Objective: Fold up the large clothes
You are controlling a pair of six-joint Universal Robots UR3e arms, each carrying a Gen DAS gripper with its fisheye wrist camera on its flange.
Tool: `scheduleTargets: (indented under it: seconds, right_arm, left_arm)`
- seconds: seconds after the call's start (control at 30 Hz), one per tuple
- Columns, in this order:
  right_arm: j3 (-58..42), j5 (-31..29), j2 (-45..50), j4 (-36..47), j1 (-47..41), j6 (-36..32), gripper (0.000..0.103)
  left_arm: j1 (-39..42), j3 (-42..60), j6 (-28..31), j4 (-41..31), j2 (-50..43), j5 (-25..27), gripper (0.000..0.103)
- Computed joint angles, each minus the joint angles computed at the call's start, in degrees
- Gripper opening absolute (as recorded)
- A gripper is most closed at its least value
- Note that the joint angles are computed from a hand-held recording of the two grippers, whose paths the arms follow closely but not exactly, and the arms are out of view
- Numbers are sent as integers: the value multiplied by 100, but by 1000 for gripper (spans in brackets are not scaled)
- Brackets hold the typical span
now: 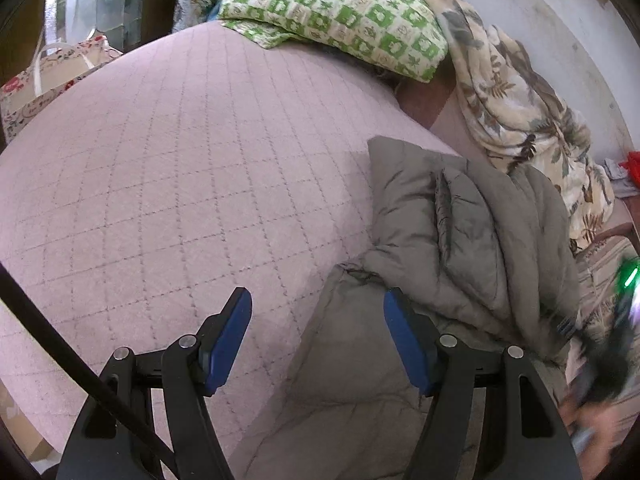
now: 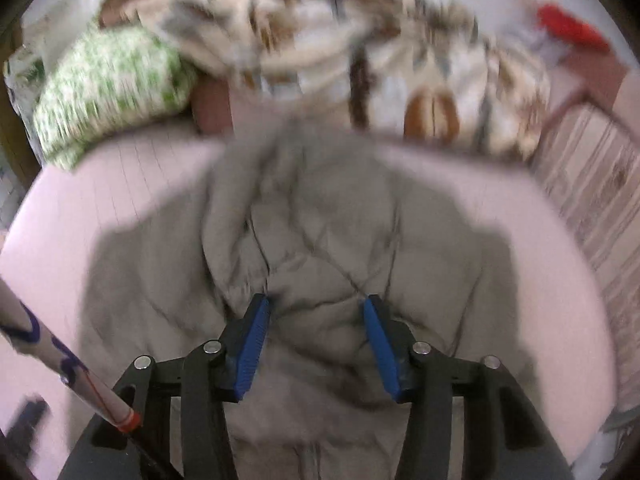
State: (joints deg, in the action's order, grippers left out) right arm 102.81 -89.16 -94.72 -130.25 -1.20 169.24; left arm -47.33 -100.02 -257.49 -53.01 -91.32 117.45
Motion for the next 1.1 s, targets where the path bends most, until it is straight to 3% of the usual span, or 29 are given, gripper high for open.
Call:
scheduleTargets:
  seconds: [0.13,0.27,0.4,0.5,0.8,0.87,1.0,1.1]
  right_arm:
    - [1331,-148,-399,-1001,-293,-509,52]
    - [845,-405,-489,-469,-29,-428,53]
    - [540,367,-1186,316,-405,-587,53]
    - [45,1148,-1582,709,-697,-305,53]
    - [-779,988,824,409,324,734,53]
    - [-765,1002,951,445,323,805,54]
    - [-783,1948,-73,1333,-349,331,54]
    - [-479,2186,-1072,1752,-1002,-337,59]
  left_arm:
    - [-44,241,156,-5,-210,-23,68]
    - [-184,492,177,-99,-422,34,68]
    - [-292,942,120,-619,-730,320,68]
    - [-242,817,20,-615,-627,278,68]
    - [-184,464,-243,-642,-304,399,68]
    - [-170,485,-196,-633,-339,360,68]
    - [-143,473,-28,-422,-389,228,68]
    - [-208,654,5,-515,-519,310,68]
